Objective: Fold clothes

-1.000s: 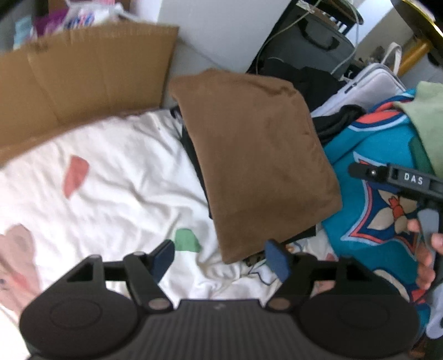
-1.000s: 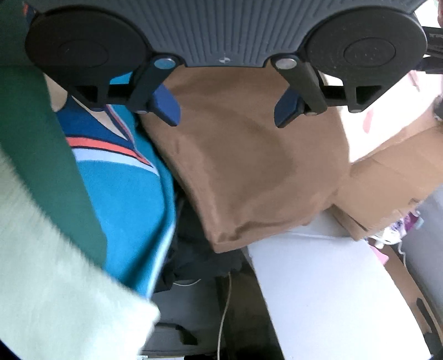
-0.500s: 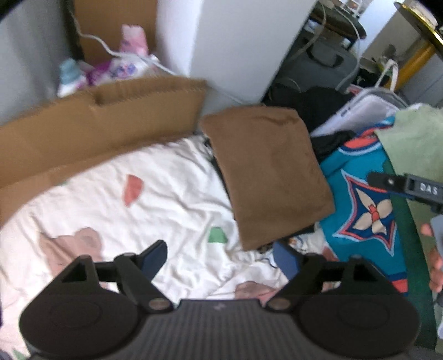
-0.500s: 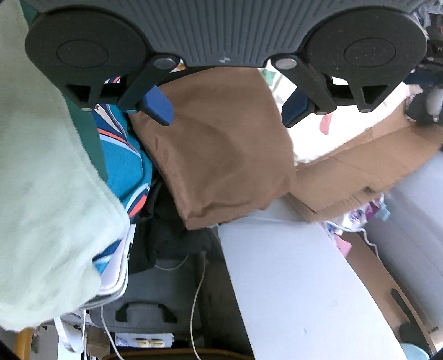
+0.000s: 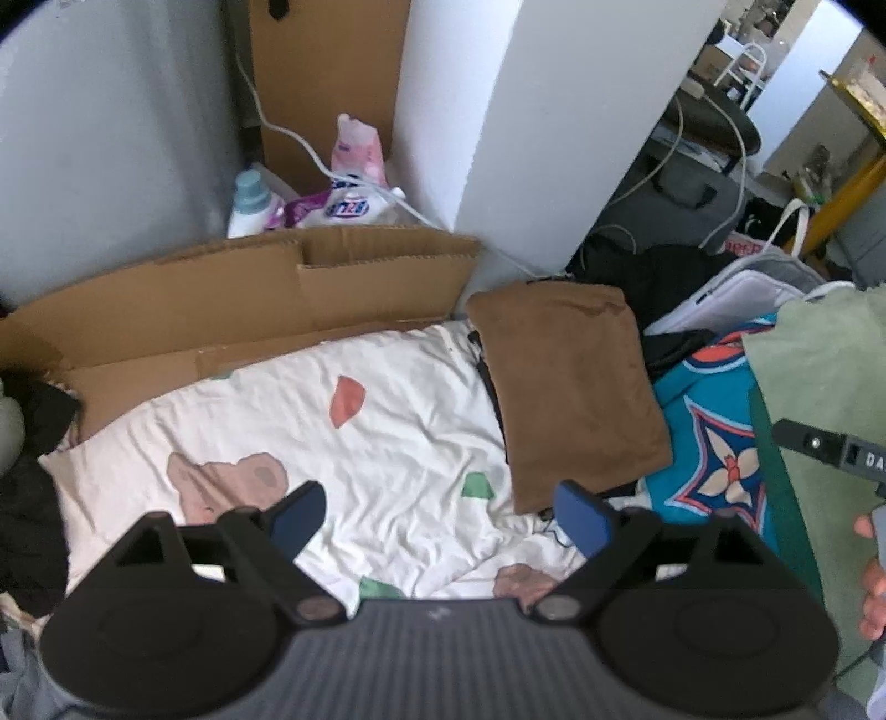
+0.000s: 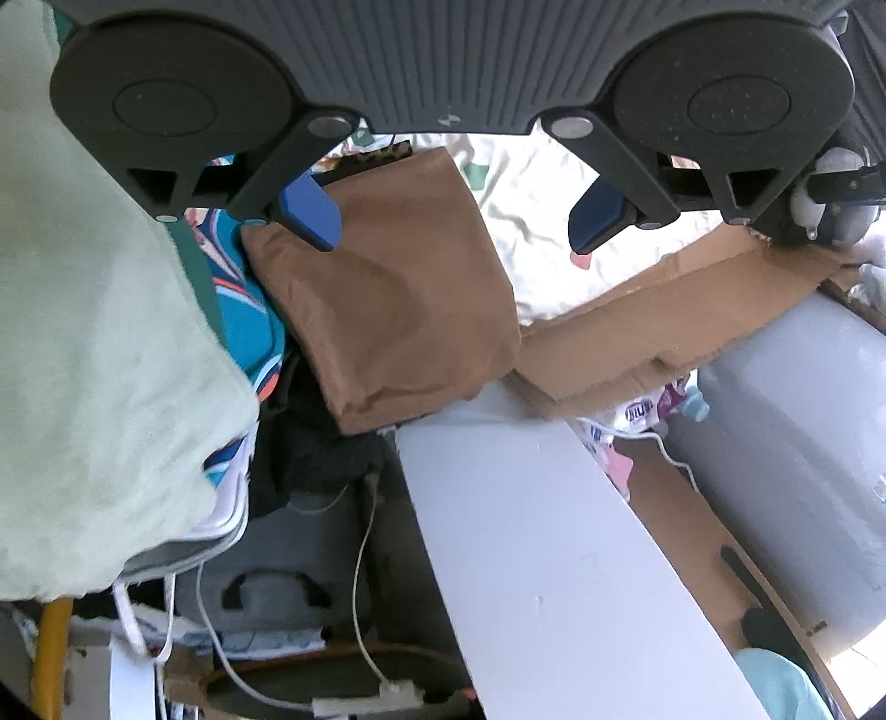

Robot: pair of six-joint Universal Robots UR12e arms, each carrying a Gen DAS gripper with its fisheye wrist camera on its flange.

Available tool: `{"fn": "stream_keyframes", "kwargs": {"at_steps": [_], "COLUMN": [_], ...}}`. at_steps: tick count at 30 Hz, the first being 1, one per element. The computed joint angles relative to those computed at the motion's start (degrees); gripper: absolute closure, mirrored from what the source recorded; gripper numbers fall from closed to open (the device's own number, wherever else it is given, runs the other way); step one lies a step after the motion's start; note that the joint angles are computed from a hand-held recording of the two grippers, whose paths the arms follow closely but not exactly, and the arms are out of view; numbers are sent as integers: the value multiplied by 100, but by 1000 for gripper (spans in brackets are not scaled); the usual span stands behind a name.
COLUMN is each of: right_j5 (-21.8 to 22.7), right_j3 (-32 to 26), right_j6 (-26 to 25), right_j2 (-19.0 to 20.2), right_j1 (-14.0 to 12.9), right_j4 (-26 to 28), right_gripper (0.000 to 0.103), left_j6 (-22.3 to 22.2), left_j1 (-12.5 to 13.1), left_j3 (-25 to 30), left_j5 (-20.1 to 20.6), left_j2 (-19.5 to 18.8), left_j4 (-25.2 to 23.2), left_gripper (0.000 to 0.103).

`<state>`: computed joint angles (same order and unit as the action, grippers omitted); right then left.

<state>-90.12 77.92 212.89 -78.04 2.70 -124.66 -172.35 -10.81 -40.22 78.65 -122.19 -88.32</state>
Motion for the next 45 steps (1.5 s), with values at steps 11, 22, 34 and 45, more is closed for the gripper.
{"fn": "stream_keyframes", "kwargs": {"at_steps": [11,22,34,45], "right_j5": [134,-15,-162,302], "right_j3": [-142,-356,-430,21], "right_j6": [-103,-506,-463,-473], "right_j2": [-246,-306,-468,-823], "right_j1": [168,533,843,791], "right_j4": [144,298,480,-183], "right_gripper": [10,10,10,9], "left_j6": [-150,-125,85,-368], "left_j1": [312,733,963,986], "left_j3": [334,-790,-2462,-3578], "left_j5": [65,-344,-404,-398], "left_j2": [238,1102,2113,2786], "left_j4": [-422,256,1725,2564], "left_gripper": [10,9,9,8]}}
